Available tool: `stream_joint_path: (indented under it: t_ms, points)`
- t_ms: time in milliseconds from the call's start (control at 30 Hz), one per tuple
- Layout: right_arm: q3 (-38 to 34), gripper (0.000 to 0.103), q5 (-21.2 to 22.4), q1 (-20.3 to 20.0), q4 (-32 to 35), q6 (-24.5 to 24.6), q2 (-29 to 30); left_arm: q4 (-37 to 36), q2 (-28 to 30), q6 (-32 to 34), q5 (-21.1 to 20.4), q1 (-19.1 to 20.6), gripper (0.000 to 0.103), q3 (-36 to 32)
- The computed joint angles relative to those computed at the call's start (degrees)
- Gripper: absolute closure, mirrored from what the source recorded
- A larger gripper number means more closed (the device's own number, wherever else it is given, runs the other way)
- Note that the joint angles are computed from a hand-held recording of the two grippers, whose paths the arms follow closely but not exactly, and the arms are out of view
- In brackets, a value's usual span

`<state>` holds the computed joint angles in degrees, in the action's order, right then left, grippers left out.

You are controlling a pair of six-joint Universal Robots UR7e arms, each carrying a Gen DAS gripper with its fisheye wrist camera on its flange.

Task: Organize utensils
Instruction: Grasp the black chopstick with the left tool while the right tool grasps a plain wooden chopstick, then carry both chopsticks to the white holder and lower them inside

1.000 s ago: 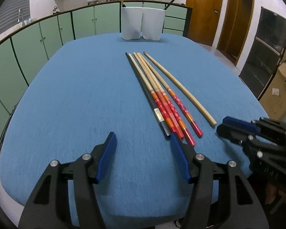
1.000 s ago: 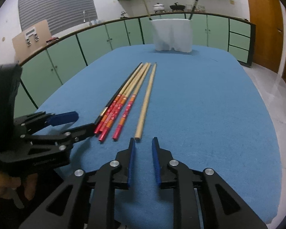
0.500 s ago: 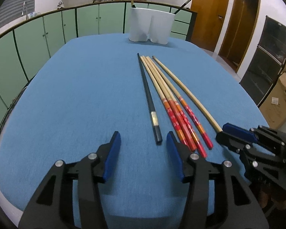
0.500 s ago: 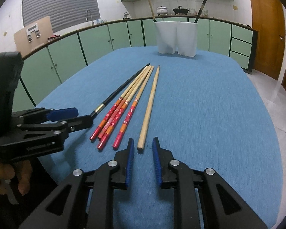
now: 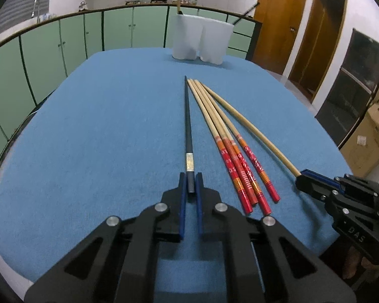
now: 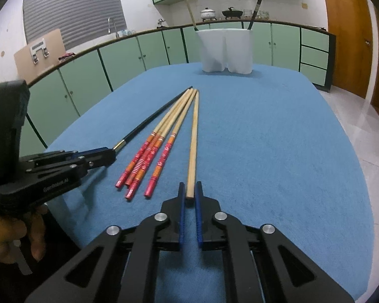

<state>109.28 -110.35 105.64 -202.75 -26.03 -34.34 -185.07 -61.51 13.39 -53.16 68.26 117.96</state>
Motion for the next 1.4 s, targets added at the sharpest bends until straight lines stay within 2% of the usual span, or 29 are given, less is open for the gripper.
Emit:
stream_joint_path:
  t_ms: [267, 400, 533, 633, 833, 1067, 1267, 1400]
  points:
    - [2.3, 0.095, 1.1, 3.6, 0.4, 2.1, -5.6, 1.7, -8.6, -1.3, -0.4, -3.7, 0.097, 3.0]
    - [0.6, 0.095, 1.9, 5.4, 2.2, 2.8, -7.9, 1.5, -11.4, -0.4, -0.4, -5.9, 0.097, 3.0]
    - [-3.6, 0.095, 1.6, 7.0, 5.2, 1.4, -8.1, 1.8, -12.5, 1.3, -0.6, -7.5, 0.097, 1.3]
    - [-7.7, 0.095, 1.3, 7.6, 8.8, 0.2, -7.6, 2.1, -12.2, 3.3, -0.6, -8.3, 0.097, -0.8]
    - [-19.3, 0.095, 0.4, 8.5, 19.4, -2.0, -4.4, 7.9, -9.6, 5.4, -2.5, -7.5, 0.097, -8.3]
    - [-30.7, 0.096, -0.3, 8.5, 31.5, -1.2, -1.3, 14.8, -6.3, 4.7, -5.8, -5.5, 0.097, -16.7]
    - [-39.2, 0.096, -1.2, 9.5, 39.7, -1.0, 0.4, 19.9, -2.7, 5.1, -7.1, -4.9, 0.097, -25.2]
    - [-44.6, 0.096, -2.0, 10.2, 42.7, -1.8, 1.7, 21.0, 0.2, 7.3, -7.2, -5.8, 0.097, -30.7]
